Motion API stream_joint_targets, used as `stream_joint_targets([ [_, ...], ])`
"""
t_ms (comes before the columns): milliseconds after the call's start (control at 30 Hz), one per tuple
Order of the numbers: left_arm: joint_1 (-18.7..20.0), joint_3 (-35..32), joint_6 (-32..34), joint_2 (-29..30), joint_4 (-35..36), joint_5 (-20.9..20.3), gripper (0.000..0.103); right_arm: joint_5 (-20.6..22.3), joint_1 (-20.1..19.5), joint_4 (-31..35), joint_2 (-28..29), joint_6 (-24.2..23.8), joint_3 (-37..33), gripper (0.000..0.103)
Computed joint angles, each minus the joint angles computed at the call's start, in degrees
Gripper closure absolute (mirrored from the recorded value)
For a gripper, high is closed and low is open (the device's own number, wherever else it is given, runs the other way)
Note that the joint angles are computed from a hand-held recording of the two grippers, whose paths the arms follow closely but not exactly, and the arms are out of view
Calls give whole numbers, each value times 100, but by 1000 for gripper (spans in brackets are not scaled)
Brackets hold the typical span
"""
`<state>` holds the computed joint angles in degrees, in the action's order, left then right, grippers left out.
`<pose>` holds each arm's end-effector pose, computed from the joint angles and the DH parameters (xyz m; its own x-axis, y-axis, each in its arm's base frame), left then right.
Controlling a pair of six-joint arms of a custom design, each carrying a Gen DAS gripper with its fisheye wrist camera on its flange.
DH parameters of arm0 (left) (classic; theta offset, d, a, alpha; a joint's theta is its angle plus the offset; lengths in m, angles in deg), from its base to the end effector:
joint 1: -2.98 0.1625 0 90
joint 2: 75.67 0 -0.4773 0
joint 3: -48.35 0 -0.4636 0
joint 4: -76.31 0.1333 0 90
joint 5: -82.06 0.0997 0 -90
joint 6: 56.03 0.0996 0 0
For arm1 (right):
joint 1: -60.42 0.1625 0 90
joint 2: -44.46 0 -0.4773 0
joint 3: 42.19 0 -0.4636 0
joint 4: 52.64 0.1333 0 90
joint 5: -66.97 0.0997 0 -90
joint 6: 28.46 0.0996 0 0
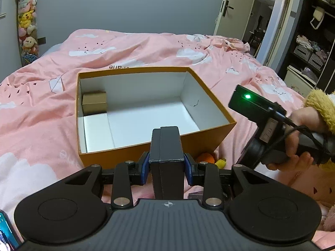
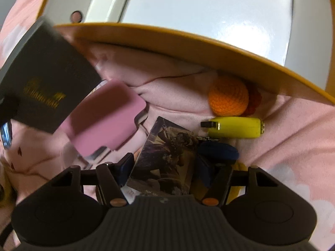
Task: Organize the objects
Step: 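Lower the gray box into the orange box with the left tool while the right lifts the card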
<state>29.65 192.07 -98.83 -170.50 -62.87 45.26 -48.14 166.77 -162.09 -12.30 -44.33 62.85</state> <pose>-0.2302 -0.3541 0.2296 -0.8071 0.0865 -0.5841 0.4705 0.6918 -0.5478 0.2602 -0.5635 0.0886 -0.7129 -0.6639 0.2257 -0.4591 0.6852 0.5655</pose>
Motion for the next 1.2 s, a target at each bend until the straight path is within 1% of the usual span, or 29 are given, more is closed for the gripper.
stream_joint_targets([
  [67, -21, 4, 32, 15, -60, 10, 65, -57, 70, -158, -122, -202, 125, 40],
  [100, -34, 8, 55, 16, -100, 15, 65, -80, 104, -240, -187, -284, 186, 55],
  [133, -51, 12, 81, 9, -136, 24, 65, 34, 109, -293, -273, -376, 230, 72],
  [167, -68, 11, 89, 8, -163, 39, 65, 39, 160, -396, -351, -421, 259, 93],
  [200, -83, 10, 102, 9, -202, 57, 65, 146, 172, -355, -392, -412, 205, 103],
  [267, -105, 6, 144, 9, -297, 89, 65, 176, 241, -441, -472, -562, 213, 103],
  [333, -110, -6, 216, 34, -414, 103, 65, -31, 304, -614, -525, -721, 316, 103],
  [400, -127, -14, 274, 59, -477, 144, 65, -311, 327, -679, -517, -774, 412, 103],
  [433, -137, -19, 275, 68, -477, 176, 65, -361, 325, -616, -463, -790, 353, 103],
  [467, -141, -26, 261, 71, -454, 206, 65, -329, 307, -511, -413, -720, 271, 99],
  [533, -150, -34, 202, 53, -372, 242, 65, -301, 297, -575, -412, -667, 218, 95],
  [600, -154, -43, 131, 20, -265, 271, 65, -231, 311, -793, -343, -786, 271, 81],
  [633, -153, -48, 98, 10, -220, 291, 65, -253, 347, -869, -308, -851, 287, 77],
  [733, -150, -51, 40, -31, -142, 346, 65, -396, 440, -1016, -162, -1114, 322, 73],
  [767, -152, -50, 21, -44, -118, 365, 65, -392, 446, -975, -122, -1140, 299, 68],
  [800, -162, -47, -14, -63, -76, 381, 65, -363, 456, -818, -75, -1125, 243, 66],
  [867, -159, -43, -47, -88, -33, 401, 65, -384, 501, -618, 5, -1147, 203, 65],
  [900, -157, -40, -65, -106, -8, 400, 65, -493, 543, -598, 37, -1215, 219, 64],
  [933, -150, -38, -65, -112, -10, 394, 65, -710, 601, -668, 75, -1305, 272, 64],
  [967, -151, -34, -56, -114, -23, 386, 65, -954, 653, -756, 118, -1385, 330, 61],
  [1000, -152, -28, -37, -117, -45, 376, 65, -1063, 673, -769, 147, -1442, 353, 58],
  [1067, -155, -20, 20, -100, -124, 364, 65, -1341, 707, -793, 219, -1592, 410, 57],
  [1133, -151, -9, 74, -94, -198, 370, 65, -1456, 720, -894, 246, -1657, 455, 58],
  [1167, -155, -3, 86, -98, -225, 374, 65, -1436, 719, -895, 240, -1651, 444, 60],
  [1200, -149, 5, 105, -103, -266, 373, 65, -1405, 725, -974, 205, -1699, 455, 66],
])
